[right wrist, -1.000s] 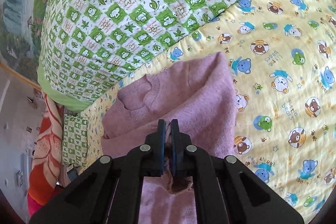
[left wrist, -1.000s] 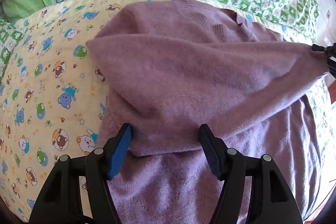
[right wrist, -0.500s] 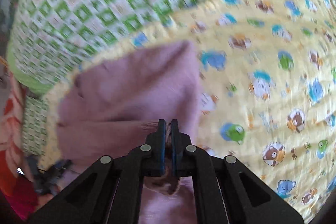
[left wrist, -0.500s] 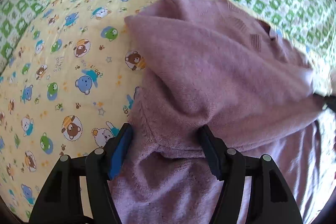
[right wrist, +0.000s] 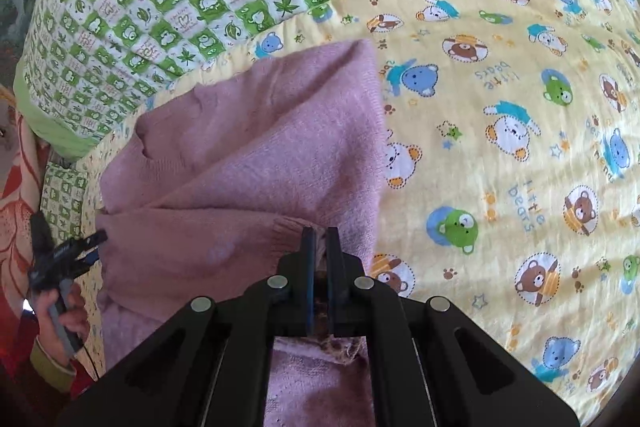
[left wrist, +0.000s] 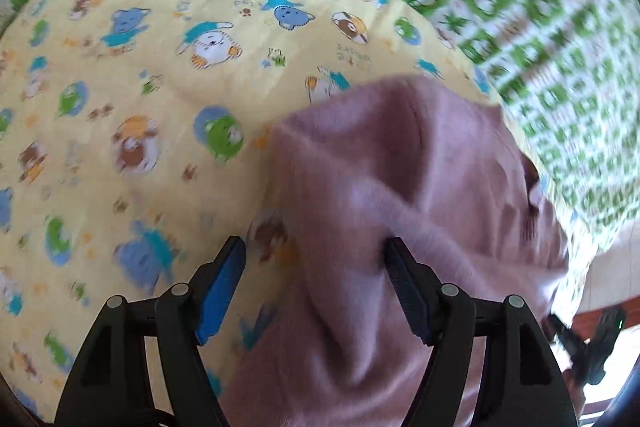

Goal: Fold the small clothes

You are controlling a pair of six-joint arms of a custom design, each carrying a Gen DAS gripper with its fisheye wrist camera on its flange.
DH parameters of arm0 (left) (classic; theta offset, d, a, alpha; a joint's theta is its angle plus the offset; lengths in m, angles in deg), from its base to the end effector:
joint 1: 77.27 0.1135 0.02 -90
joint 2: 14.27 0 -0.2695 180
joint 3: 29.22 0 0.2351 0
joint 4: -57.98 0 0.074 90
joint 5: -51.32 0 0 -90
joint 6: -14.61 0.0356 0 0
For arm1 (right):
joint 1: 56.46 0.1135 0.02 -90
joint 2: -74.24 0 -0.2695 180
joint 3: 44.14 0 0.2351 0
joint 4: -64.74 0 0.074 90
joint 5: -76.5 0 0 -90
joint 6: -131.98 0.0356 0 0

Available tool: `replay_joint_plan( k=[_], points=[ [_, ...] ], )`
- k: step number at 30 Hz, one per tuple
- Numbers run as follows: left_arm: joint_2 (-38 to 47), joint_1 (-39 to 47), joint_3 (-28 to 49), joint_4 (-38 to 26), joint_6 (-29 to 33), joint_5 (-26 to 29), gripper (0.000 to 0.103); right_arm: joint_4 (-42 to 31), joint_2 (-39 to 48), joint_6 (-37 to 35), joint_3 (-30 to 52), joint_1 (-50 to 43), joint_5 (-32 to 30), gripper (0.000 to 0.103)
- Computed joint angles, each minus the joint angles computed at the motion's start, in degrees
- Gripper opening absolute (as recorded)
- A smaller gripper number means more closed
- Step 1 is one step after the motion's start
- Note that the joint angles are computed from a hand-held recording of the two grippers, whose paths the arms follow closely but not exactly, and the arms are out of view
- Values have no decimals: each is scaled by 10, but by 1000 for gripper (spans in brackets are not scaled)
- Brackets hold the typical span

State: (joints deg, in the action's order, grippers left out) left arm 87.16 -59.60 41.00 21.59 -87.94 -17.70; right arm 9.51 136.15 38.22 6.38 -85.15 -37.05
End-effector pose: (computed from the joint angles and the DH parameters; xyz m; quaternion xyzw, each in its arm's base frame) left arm 0.3043 0.0836 0.1567 -0.2173 0.9404 -0.1699 0.1988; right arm 0.1524 -0.0672 0.2069 0.1665 0.9450 0.1365 0.2463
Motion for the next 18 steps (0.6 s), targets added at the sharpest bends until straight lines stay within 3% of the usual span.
replay_joint_plan(
  k=[1,2,3,7,10,16,18],
  points=[
    [15,-5,16,4,-5,-9,64,1,-1,1,-2,1,-1,5],
    [17,-8,21,15,-11,-12,32,2,-1,1,-4,2,-3,5],
    [17,-9,25,24,-8,1,14,3,-1,2,-4,6,-3,5],
    [-37,-39,45,24,25,-28,8,-7,-15,-5,11,-3,-27,5],
    [-94,-60,26,71,64,-36,8,-17,-38,-12,33,-31,-61,5],
    [-22,-73,28,77,116,-118,8,33,29,5,9,-8,1,5],
    [-18,-50,9,90,116,-108,9,34,34,7,4,-4,2,5]
  ],
)
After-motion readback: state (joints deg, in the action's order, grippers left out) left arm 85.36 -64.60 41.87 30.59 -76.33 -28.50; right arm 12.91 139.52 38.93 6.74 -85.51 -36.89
